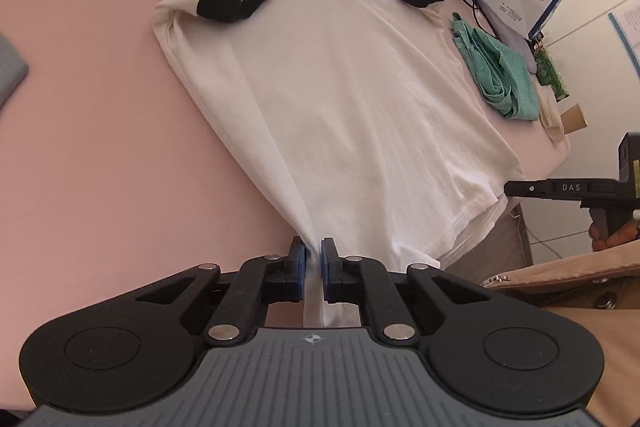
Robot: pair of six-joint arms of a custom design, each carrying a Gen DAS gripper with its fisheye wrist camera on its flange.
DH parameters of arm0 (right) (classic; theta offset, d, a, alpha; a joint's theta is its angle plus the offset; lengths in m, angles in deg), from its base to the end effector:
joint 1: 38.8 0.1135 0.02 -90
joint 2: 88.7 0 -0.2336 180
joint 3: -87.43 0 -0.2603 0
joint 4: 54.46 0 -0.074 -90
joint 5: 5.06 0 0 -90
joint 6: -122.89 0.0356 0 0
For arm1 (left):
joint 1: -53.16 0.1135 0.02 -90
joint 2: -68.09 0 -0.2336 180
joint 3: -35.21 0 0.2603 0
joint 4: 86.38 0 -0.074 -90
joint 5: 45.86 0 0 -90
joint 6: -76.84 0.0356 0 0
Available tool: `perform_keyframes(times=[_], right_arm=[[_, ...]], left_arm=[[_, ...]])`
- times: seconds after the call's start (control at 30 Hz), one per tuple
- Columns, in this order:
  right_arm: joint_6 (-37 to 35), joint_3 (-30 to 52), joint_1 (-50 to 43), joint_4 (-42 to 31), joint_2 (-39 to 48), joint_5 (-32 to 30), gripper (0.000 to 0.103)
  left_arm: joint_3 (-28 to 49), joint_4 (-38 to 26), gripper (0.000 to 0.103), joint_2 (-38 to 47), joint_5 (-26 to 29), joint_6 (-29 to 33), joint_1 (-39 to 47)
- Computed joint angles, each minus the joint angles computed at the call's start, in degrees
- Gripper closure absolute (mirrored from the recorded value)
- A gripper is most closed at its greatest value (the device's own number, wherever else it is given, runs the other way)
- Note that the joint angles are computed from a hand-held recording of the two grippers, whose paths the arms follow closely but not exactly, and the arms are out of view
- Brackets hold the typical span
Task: Fold clothes
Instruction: 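Pinch the shirt hem with both tools and lift it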
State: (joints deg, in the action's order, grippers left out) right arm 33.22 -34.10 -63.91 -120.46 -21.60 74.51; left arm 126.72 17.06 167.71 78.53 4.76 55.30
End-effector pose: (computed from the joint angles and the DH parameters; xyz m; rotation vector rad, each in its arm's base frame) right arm 0.1977 -0.0855 0.1845 0.5904 2.7744 0.1707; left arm 0.3269 -0.0079 0.2042 0.4287 2.7965 -0.8391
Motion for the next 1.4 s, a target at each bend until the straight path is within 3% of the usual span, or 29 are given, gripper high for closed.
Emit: perform_keyframes(times=[0.03, 0.1, 0.17, 0.33, 0.53, 0.73, 0.8, 0.93, 0.97, 1.03, 1.07, 1.1, 1.17, 1.27, 1.4], right_arm=[[0.2, 0.2, -0.6, -0.2, 0.3, -1.0, 0.082], [0.9, 0.7, -1.8, -0.5, 0.6, -2.9, 0.097], [1.5, 2.3, -3.9, -1.3, 1.3, -7.5, 0.097], [4.8, 7.4, -5.6, -0.3, 4.4, -16.0, 0.097], [12.1, 14.5, -5.7, 6.7, 11.1, -24.8, 0.097], [20.9, 28.3, -2.8, 18.3, 25.1, -27.9, 0.097], [22.9, 33.7, -1.2, 22.4, 31.0, -27.4, 0.097], [26.2, 47.6, 2.8, 25.3, 45.0, -24.8, 0.097], [26.7, 52.1, 3.7, 24.8, 49.1, -24.2, 0.096], [29.6, 59.1, 5.0, 25.7, 55.7, -21.9, 0.091], [31.4, 60.2, 5.8, 27.4, 57.6, -19.8, 0.09], [32.2, 60.9, 6.1, 27.9, 58.4, -17.4, 0.083], [33.6, 62.7, 6.8, 28.4, 60.1, -12.6, 0.066], [33.6, 56.8, 6.3, 31.4, 56.7, -11.5, 0.049], [30.6, 48.8, 5.6, 31.3, 51.0, -11.0, 0.047]], left_arm=[[1.0, -1.5, 0.096, 1.1, 1.9, -0.9, 1.1], [3.1, -4.3, 0.097, 3.6, 7.5, -3.3, 4.2], [4.7, -5.2, 0.098, 5.2, 13.3, -6.8, 7.1], [6.7, 3.8, 0.098, 4.5, 22.6, -18.9, 10.5], [16.2, 11.5, 0.098, 9.7, 24.4, -25.8, 10.5], [29.1, 18.8, 0.097, 19.6, 21.0, -34.5, 8.7], [32.0, 24.0, 0.096, 22.2, 17.2, -39.8, 7.7], [43.3, 28.0, 0.092, 30.6, 10.4, -46.5, 5.9], [46.5, 27.1, 0.09, 32.4, 8.9, -46.6, 5.6], [50.0, 25.9, 0.075, 34.0, 6.4, -46.4, 5.1], [49.9, 24.9, 0.058, 33.7, 6.3, -44.9, 5.1], [49.8, 23.9, 0.045, 33.4, 6.2, -43.4, 5.1], [48.2, 22.0, 0.036, 32.0, 5.3, -39.6, 5.1], [42.8, 19.0, 0.031, 28.9, 3.7, -34.6, 5.5], [35.0, 19.1, 0.031, 25.2, 6.0, -33.8, 6.1]])
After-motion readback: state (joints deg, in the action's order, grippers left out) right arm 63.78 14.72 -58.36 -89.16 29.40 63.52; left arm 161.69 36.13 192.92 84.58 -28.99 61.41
